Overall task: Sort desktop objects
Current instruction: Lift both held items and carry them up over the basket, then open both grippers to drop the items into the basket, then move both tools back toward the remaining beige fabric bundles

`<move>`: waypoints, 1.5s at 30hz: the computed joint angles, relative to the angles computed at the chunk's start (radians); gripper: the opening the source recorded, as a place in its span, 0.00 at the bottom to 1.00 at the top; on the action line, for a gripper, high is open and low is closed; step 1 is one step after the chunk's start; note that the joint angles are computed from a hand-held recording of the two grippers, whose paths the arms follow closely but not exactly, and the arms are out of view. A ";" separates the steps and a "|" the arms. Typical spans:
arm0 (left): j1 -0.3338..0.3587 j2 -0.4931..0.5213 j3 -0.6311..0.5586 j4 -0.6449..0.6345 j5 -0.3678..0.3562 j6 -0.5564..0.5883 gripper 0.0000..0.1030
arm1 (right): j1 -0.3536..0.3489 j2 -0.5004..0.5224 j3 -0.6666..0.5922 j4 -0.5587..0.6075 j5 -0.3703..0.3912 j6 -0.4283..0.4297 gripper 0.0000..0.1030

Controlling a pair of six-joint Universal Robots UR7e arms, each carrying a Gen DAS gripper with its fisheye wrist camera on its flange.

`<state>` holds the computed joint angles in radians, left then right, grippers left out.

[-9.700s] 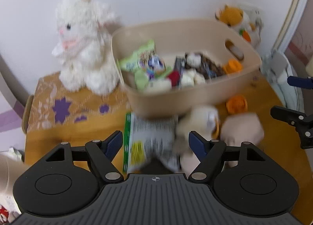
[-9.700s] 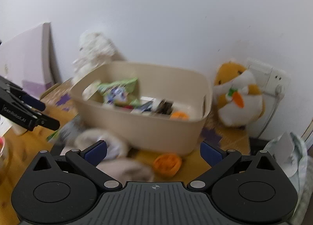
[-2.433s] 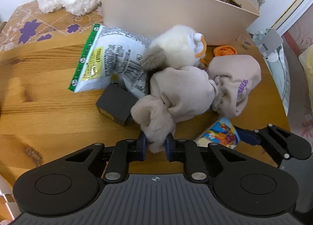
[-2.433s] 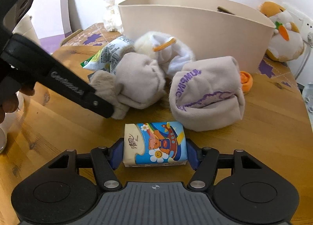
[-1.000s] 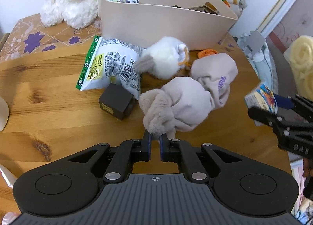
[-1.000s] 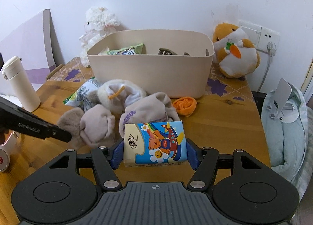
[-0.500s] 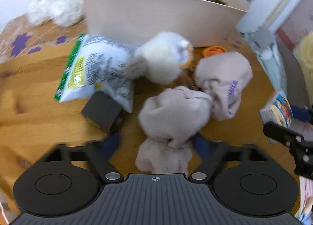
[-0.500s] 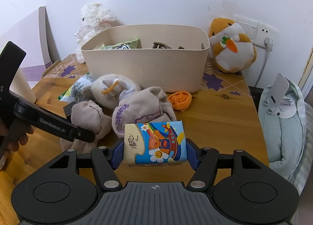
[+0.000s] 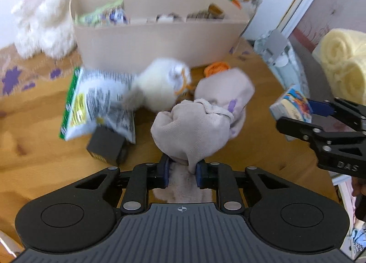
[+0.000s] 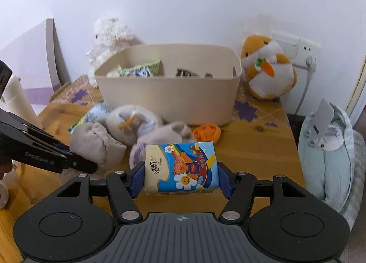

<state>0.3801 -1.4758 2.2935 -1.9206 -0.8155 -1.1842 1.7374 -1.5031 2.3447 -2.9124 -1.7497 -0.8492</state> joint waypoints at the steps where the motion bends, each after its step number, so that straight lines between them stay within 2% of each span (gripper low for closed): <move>1: -0.008 -0.004 -0.010 0.012 0.011 0.003 0.21 | 0.005 0.002 -0.005 -0.001 0.007 0.004 0.59; 9: -0.034 -0.015 -0.088 0.072 0.142 0.054 0.21 | 0.050 0.055 -0.067 -0.059 0.054 0.018 0.59; 16: 0.018 0.002 -0.167 0.121 0.271 0.092 0.21 | 0.083 0.159 -0.164 -0.141 0.074 0.021 0.59; 21: 0.081 0.055 -0.224 0.078 0.345 0.171 0.22 | 0.106 0.253 -0.247 -0.192 0.069 -0.006 0.59; 25: 0.147 0.118 -0.301 0.135 0.351 0.144 0.23 | 0.123 0.341 -0.318 -0.215 0.039 -0.018 0.59; 28: 0.188 0.145 -0.316 0.109 0.359 0.157 0.23 | 0.133 0.392 -0.358 -0.207 0.015 -0.013 0.59; 34: 0.236 0.183 -0.343 0.134 0.366 0.143 0.24 | 0.148 0.475 -0.402 -0.197 -0.056 -0.023 0.59; 37: 0.251 0.190 -0.356 0.163 0.361 0.106 0.30 | 0.150 0.499 -0.416 -0.169 -0.094 -0.011 0.61; 39: 0.254 0.186 -0.348 0.146 0.362 0.108 0.44 | 0.149 0.509 -0.417 -0.176 -0.108 -0.013 0.68; 40: 0.250 0.179 -0.334 0.122 0.371 0.123 0.65 | 0.147 0.510 -0.417 -0.181 -0.107 -0.016 0.70; 41: 0.242 0.175 -0.323 0.124 0.392 0.117 0.80 | 0.146 0.507 -0.411 -0.192 -0.106 -0.019 0.73; 43: 0.223 0.167 -0.303 0.144 0.443 0.094 0.82 | 0.145 0.503 -0.398 -0.230 -0.105 -0.035 0.84; 45: 0.217 0.156 -0.294 0.139 0.439 0.107 0.82 | 0.140 0.494 -0.383 -0.265 -0.099 -0.053 0.92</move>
<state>0.5971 -1.3195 2.0000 -1.7819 -0.3762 -1.0777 1.8778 -1.0094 1.9622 -3.1774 -1.8485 -0.9019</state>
